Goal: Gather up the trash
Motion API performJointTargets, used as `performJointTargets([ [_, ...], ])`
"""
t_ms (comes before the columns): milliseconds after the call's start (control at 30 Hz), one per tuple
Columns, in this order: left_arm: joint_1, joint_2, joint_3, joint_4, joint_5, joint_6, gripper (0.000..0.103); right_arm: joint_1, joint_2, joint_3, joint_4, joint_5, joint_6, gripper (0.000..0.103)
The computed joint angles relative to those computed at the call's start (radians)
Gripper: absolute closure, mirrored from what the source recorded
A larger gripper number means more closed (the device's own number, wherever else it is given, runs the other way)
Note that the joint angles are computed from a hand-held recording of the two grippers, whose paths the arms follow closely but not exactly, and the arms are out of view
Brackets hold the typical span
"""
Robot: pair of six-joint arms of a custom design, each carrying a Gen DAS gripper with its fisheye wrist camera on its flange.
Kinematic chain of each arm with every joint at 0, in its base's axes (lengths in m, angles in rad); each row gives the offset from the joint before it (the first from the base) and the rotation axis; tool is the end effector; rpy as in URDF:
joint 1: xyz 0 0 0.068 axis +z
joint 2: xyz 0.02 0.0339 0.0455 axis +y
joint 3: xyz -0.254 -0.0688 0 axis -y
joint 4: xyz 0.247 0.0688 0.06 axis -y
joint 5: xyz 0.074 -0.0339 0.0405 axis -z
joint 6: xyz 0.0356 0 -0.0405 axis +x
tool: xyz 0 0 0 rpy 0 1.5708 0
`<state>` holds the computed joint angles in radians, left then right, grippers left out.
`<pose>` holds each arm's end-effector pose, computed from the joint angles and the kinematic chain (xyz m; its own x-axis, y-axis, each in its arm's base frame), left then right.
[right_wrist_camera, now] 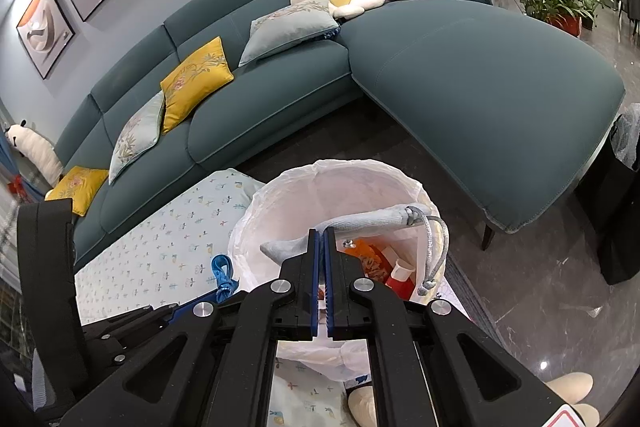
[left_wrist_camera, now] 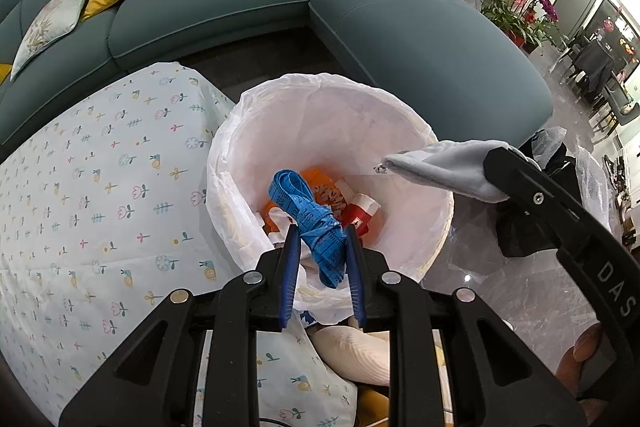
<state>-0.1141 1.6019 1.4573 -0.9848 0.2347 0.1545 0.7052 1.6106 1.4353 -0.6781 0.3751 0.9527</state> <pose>0.3243 -0.0455 0.2929 -0.8553 0.2487 -0.4545 0.3452 0.9277 -0.1420 0.2782 0.2197 0.3026 -0.6746 0.4216 -0.6060 0.2244 0.8991 0.3758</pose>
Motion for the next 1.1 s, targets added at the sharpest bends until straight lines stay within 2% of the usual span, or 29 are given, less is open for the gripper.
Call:
performJointTargets([
  [33, 0.0, -0.004, -0.003, 0.003, -0.001, -0.001, 0.08, 0.003, -0.001, 0.002, -0.004, 0.002, 0.001, 0.1],
  [100, 0.001, -0.01, -0.006, 0.008, -0.007, -0.001, 0.072, 0.002, 0.001, 0.007, -0.004, -0.001, -0.004, 0.1],
  [167, 0.001, -0.016, -0.009, 0.016, -0.017, -0.006, 0.052, 0.001, 0.011, 0.021, -0.01, -0.003, -0.005, 0.097],
  [233, 0.006, -0.026, -0.011, 0.026, -0.027, -0.009, 0.045, 0.003, 0.014, 0.026, -0.01, 0.004, 0.002, 0.092],
  [367, 0.02, -0.028, -0.001, 0.019, -0.031, 0.002, 0.044, 0.008, 0.018, 0.038, -0.018, 0.004, -0.003, 0.091],
  [500, 0.038, -0.041, 0.001, 0.009, -0.03, 0.007, 0.044, 0.025, 0.028, 0.072, -0.047, 0.028, 0.0, 0.072],
  [1100, 0.165, -0.15, -0.053, -0.036, -0.03, 0.07, 0.039, 0.156, 0.085, 0.227, -0.276, 0.139, 0.033, 0.041],
])
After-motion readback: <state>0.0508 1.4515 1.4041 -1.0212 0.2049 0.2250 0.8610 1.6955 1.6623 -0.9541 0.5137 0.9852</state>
